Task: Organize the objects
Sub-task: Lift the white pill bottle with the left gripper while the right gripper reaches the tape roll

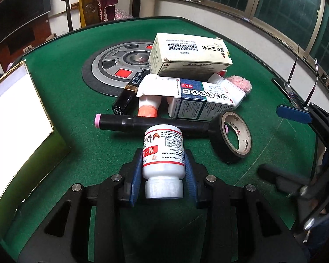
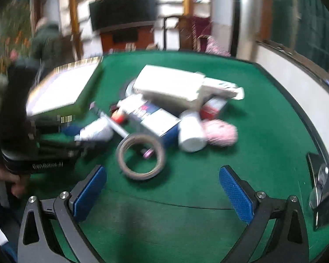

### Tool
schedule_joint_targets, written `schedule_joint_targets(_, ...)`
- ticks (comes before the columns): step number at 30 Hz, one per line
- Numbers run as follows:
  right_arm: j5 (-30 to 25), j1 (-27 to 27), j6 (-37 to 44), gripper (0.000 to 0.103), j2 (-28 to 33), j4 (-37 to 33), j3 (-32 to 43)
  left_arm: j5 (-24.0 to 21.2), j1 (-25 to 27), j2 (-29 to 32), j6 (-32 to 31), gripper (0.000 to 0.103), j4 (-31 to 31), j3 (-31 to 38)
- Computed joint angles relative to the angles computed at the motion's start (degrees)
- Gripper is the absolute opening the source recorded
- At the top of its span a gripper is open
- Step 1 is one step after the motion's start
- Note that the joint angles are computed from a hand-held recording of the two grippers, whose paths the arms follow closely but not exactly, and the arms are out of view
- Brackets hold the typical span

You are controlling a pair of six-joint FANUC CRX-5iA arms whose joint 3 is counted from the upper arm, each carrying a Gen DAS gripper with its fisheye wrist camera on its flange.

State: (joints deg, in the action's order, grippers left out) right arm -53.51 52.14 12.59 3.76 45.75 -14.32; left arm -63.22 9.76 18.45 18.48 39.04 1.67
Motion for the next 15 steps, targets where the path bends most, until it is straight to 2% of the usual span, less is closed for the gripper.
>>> schedule_joint_targets(2,-1.5,0.7,2.3,0.103,2.3,-1.2,3.2,0.1,-0.1,0.0,-0.1,0.035,0.0,0.0)
schedule_joint_targets(5,1.0,-0.1,4.8,0.102,2.1,-5.0,3.6,0.7,-0.2,-0.4,-0.2,0.035,-0.7,-0.5)
schedule_joint_targets(8,-0.7,-1.1,5.1,0.103,3.9,-7.5,6.1,1.4,-0.2,-0.8,-0.9,0.035,-0.4,-1.2)
schedule_joint_targets(15,3.0,-3.3,4.0,0.101,3.3,-11.0,5.9,3.4,-0.4,-1.7,-2.3,0.035,-0.5,-2.6)
